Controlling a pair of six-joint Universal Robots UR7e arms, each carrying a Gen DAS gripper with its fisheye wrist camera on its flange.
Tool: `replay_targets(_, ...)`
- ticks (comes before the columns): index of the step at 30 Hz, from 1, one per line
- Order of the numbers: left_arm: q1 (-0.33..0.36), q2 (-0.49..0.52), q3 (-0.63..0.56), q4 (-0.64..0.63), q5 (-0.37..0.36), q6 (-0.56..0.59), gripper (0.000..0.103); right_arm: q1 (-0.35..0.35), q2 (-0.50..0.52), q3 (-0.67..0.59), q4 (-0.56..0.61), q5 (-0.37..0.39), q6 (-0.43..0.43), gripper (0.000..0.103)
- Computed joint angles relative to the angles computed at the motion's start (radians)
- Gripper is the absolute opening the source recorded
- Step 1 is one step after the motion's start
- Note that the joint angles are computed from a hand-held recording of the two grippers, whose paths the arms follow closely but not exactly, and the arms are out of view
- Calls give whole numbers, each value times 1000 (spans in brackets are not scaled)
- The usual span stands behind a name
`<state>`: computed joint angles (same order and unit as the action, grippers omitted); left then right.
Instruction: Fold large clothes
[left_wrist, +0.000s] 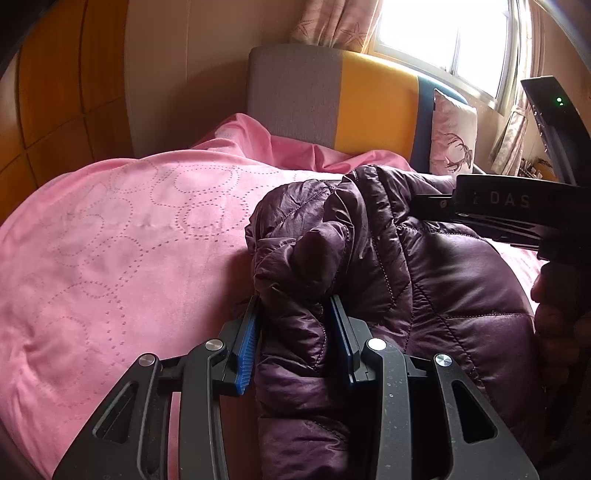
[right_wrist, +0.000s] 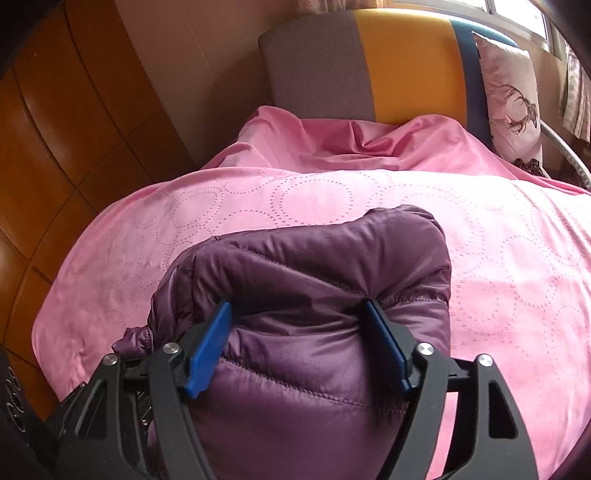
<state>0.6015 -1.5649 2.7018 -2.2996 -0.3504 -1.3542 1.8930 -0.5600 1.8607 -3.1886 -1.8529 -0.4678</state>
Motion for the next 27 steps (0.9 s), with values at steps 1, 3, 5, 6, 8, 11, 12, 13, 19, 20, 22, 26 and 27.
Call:
replay_targets(1,-5,2,1,11,3,-15,36,8,2,4,-6,-8,4,77)
replay_targets(3,-5,0,6,5,8,-14,36,12,12,4,-13,-14,8,77)
replay_targets(5,-5,-5,13,-4,11,-16,36,23,24,-2,-13,-28,14,78)
replay_targets(6,-6,-7,16,-5,11,-20,36,25,29,-5,-9,-34,14,78)
replay_targets(8,-4,-23,18,27,15,-55,43,28,45,-23,17,-50,21,81)
replay_targets(11,4,-34,31,2,12,-49,46,34,72,-55,55,-77,29,84)
replay_targets(12,4,-37,31,13,13,-56,46,35,76,-59,56,-83,28,85)
replay_targets(13,7,-37,31,18,13,-57,46,37,78,-60,57,-87,27,85)
replay_targets(19,4,-36,23,66,10,-85,46,10,-10,-27,159,54,68,91)
replay_targets(20,3,-32,22,67,9,-84,46,-4,-39,-10,178,100,76,92)
replay_targets(22,4,-28,22,65,8,-84,46,-34,-97,32,185,175,89,96)
replay_targets(26,15,-15,29,33,15,-56,47,-116,-194,114,200,262,91,101)
replay_targets(27,23,-10,41,-28,12,-18,47,-145,-207,131,206,282,98,101)
